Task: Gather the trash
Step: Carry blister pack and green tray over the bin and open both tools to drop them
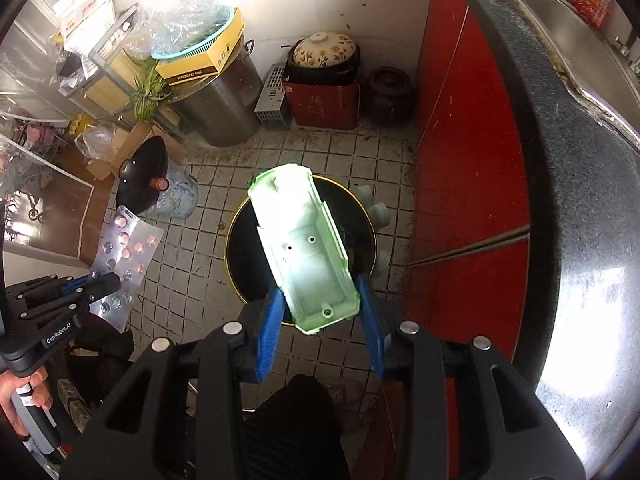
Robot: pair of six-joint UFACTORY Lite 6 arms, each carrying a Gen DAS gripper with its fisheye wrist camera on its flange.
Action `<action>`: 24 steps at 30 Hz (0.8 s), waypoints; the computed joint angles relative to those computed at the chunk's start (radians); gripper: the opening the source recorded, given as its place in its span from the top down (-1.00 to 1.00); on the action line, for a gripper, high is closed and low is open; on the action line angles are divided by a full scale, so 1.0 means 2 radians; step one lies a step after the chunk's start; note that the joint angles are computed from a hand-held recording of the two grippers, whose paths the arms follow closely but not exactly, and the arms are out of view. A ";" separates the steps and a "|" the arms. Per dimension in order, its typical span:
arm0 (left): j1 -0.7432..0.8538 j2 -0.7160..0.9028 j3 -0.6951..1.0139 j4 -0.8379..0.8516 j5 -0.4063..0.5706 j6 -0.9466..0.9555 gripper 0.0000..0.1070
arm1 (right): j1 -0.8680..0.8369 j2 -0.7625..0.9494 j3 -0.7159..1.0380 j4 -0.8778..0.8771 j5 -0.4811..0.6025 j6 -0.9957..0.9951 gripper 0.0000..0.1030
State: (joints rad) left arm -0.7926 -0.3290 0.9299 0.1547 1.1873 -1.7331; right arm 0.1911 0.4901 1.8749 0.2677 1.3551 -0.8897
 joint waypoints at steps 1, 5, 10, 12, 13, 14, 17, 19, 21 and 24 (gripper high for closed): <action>0.001 0.000 -0.003 -0.001 -0.004 0.001 0.83 | 0.000 0.000 -0.004 -0.002 -0.002 -0.002 0.29; 0.007 0.010 -0.004 -0.006 -0.016 0.012 0.83 | 0.001 0.009 0.000 -0.005 -0.001 0.002 0.29; 0.018 0.016 -0.008 -0.010 -0.027 0.030 0.83 | -0.005 0.026 0.028 -0.003 0.011 0.002 0.29; 0.023 0.023 -0.003 -0.012 -0.031 0.040 0.83 | -0.005 0.029 0.032 -0.003 0.012 0.004 0.29; 0.028 0.027 -0.002 -0.013 -0.035 0.047 0.83 | -0.008 0.033 0.040 -0.003 0.016 0.003 0.29; 0.031 0.033 0.001 -0.013 -0.039 0.053 0.83 | -0.008 0.033 0.039 -0.003 0.016 0.002 0.29; 0.039 0.044 0.005 -0.014 -0.050 0.068 0.83 | -0.007 0.035 0.039 -0.006 0.012 0.000 0.29; 0.046 0.053 0.007 -0.015 -0.060 0.081 0.83 | -0.006 0.036 0.039 -0.009 0.010 -0.001 0.29; 0.053 0.062 0.008 -0.017 -0.071 0.095 0.83 | -0.004 0.041 0.038 -0.010 0.006 0.003 0.29; 0.061 0.071 0.008 -0.016 -0.085 0.107 0.82 | -0.001 0.042 0.028 -0.012 -0.002 0.002 0.29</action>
State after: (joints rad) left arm -0.6703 -0.1868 0.9458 0.1219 1.0179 -1.5197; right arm 0.1883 0.5733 1.9300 0.2433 1.3511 -0.8860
